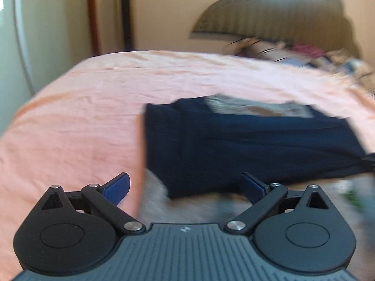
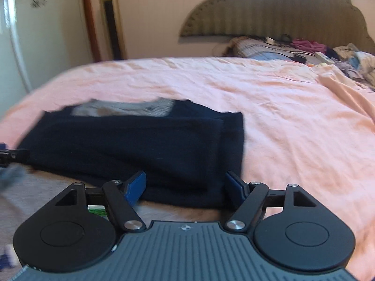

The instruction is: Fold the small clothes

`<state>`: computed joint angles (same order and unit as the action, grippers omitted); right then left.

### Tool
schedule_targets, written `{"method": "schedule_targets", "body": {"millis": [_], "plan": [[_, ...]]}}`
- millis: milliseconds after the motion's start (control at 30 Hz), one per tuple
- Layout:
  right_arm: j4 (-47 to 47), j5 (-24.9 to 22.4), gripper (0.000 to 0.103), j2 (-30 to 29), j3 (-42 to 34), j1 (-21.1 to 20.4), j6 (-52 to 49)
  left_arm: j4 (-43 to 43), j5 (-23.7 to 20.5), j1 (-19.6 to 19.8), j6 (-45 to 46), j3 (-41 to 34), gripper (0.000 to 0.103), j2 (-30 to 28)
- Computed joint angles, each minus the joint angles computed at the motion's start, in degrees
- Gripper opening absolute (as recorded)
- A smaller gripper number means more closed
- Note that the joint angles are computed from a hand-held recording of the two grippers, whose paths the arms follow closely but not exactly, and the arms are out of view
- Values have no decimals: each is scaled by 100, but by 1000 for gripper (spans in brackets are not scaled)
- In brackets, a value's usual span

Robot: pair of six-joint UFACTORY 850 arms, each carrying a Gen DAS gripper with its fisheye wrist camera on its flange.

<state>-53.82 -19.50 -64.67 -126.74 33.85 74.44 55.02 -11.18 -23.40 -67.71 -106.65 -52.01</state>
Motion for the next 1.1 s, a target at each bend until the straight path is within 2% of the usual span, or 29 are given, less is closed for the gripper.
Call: {"method": "schedule_targets", "body": {"millis": [33, 100, 133, 200, 233, 267, 300, 333, 367, 400, 467, 533, 567, 600, 633, 700, 767, 800, 833, 900, 967, 1000, 1033, 1067, 1100], "plan": [[-116, 94, 82, 81, 161, 54, 71, 157, 241, -17, -114, 269, 101, 152], [161, -146, 86, -28, 85, 166, -440, 233, 136, -140, -3, 468, 101, 204], [92, -325, 87, -85, 87, 206, -542, 603, -44, -191, -225, 503, 101, 141], [-357, -239, 98, 117, 481, 185, -118, 1747, 66, -170, -1103, 777, 103, 247], [-329, -333, 98, 195, 570, 162, 57, 2052, 22, -143, -1433, 850, 103, 295], [-206, -627, 95, 224, 556, 173, -8, 2141, -238, -174, -1524, 870, 103, 325], [-190, -789, 88, 286, 600, 201, 29, 2075, -386, -195, -1441, 911, 103, 374], [-129, -849, 85, 362, 660, 237, 75, 1911, -496, -228, -1366, 972, 103, 445], [-65, -846, 81, 435, 724, 291, 100, 1767, -512, -262, -1364, 1073, 103, 541], [-242, -628, 81, 573, 934, 344, 270, 1708, -309, -280, -1465, 1252, 103, 679], [-385, -292, 87, 695, 1150, 467, 356, 1899, -91, -376, -1833, 1527, 103, 849], [-420, -208, 91, 654, 1256, 569, 208, 2642, -157, -499, -2418, 1718, 103, 863], [-798, -371, 98, 622, 1286, 652, 313, 3242, -247, -534, -2859, 1864, 103, 931], [-1159, -301, 102, 725, 1518, 646, 658, 3835, -176, -485, -3374, 2001, 103, 994], [-1280, -194, 103, 889, 1770, 579, 1139, 4190, -52, -385, -3745, 2091, 103, 1049], [-1400, -558, 102, 1009, 1961, 533, 1381, 4261, -226, -270, -3893, 2211, 103, 1123], [-1092, -699, 98, 1126, 2050, 532, 1280, 3536, -239, -230, -3240, 2244, 103, 1209], [-947, -801, 90, 1155, 2010, 585, 1204, 3318, -419, -297, -3092, 2281, 103, 1269], [-986, -718, 89, 1212, 2046, 630, 1243, 3332, -412, -344, -3183, 2355, 103, 1351], [-1265, -217, 96, 1326, 2210, 732, 1340, 4068, -5, -422, -3868, 2603, 103, 1544], [-1101, -116, 99, 1233, 2199, 815, 943, 4692, -159, -581, -4211, 2770, 103, 1553], [-1378, -188, 103, 1218, 2282, 859, 1096, 5150, -335, -624, -4581, 2878, 103, 1544], [-1835, -46, 103, 1336, 2520, 838, 1490, 5513, -355, -596, -5048, 3002, 103, 1611], [-2052, -41, 103, 1451, 2696, 789, 1926, 5635, -249, -505, -5316, 3073, 103, 1667], [-2154, -277, 103, 1505, 2790, 783, 2123, 5523, -376, -472, -5344, 3156, 103, 1720]]}}
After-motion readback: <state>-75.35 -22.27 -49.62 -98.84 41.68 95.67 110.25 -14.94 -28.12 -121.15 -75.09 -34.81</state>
